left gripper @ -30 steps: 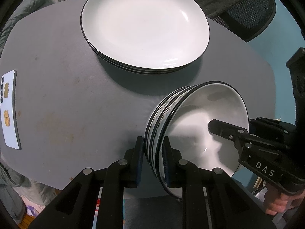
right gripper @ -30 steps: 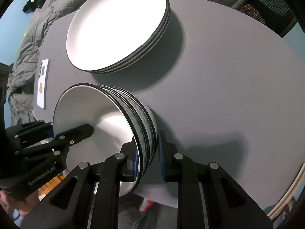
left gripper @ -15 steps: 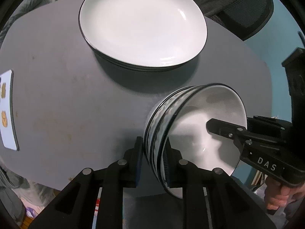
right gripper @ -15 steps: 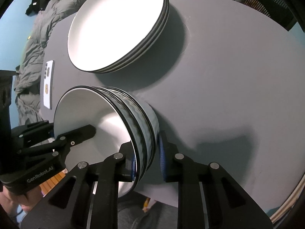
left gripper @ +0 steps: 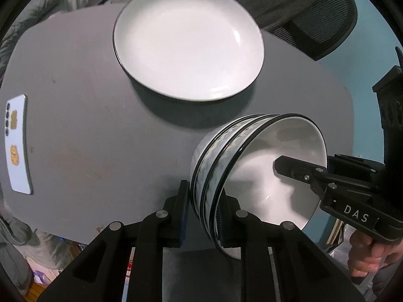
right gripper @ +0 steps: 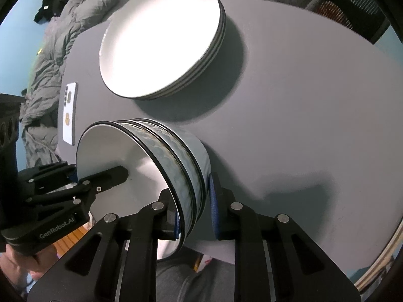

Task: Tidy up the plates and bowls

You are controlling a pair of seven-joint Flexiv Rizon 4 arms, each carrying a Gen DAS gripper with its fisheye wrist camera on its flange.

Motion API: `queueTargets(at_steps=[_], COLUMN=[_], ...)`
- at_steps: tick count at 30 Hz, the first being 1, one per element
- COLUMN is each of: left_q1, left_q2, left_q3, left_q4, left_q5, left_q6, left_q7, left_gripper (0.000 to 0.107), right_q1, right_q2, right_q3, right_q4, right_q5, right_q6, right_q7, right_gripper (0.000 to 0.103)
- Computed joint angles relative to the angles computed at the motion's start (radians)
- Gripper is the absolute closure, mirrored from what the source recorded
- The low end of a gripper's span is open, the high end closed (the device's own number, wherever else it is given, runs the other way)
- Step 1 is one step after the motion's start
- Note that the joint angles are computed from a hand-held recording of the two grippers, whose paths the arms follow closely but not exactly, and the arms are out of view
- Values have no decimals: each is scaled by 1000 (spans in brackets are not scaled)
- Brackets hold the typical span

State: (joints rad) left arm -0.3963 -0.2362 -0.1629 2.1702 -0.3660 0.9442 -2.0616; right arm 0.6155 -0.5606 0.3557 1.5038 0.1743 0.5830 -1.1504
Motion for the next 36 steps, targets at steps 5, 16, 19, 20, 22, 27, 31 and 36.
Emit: queueTargets(at_steps=[5, 16, 19, 20, 22, 27, 31, 36], left_q1=[9, 57, 73, 78, 90, 108, 117, 124], left_q2=[31, 11, -22, -33, -57, -111, -146, -152], left_q3=[14, 52, 58, 59, 61, 69, 76, 79], left_q4=[-30, -149, -180, -186, -193, -225, -254, -250], left_q5=[32, 141, 148, 145, 132, 135, 145, 141], left_q6=[-38, -105, -105, -104, -93, -101, -118, -109], left_q7=[-4, 5, 16, 20, 28, 47, 57, 63], left_gripper=[88, 88, 88, 89, 89, 89, 89, 89], right_q1=[11, 39, 45, 47, 53, 62, 71, 75], right_q2=[7, -70, -113, -129, -160, -243, -298, -340], right_q3=[-7, -38, -46, -50, -56, -67, -77, -84], right_q4=[-40, -208, -271, -293, -336, -451, -536, -608], right_q5=[-19, -74, -83, -84, -91, -93, -95, -81], right_q6=[-21, -57, -66, -72, -84, -148, -214, -272], right_q7=[9, -8, -16, -16, -18, -24, -34, -42], right_gripper=[85, 85, 85, 85, 85, 85, 85, 86])
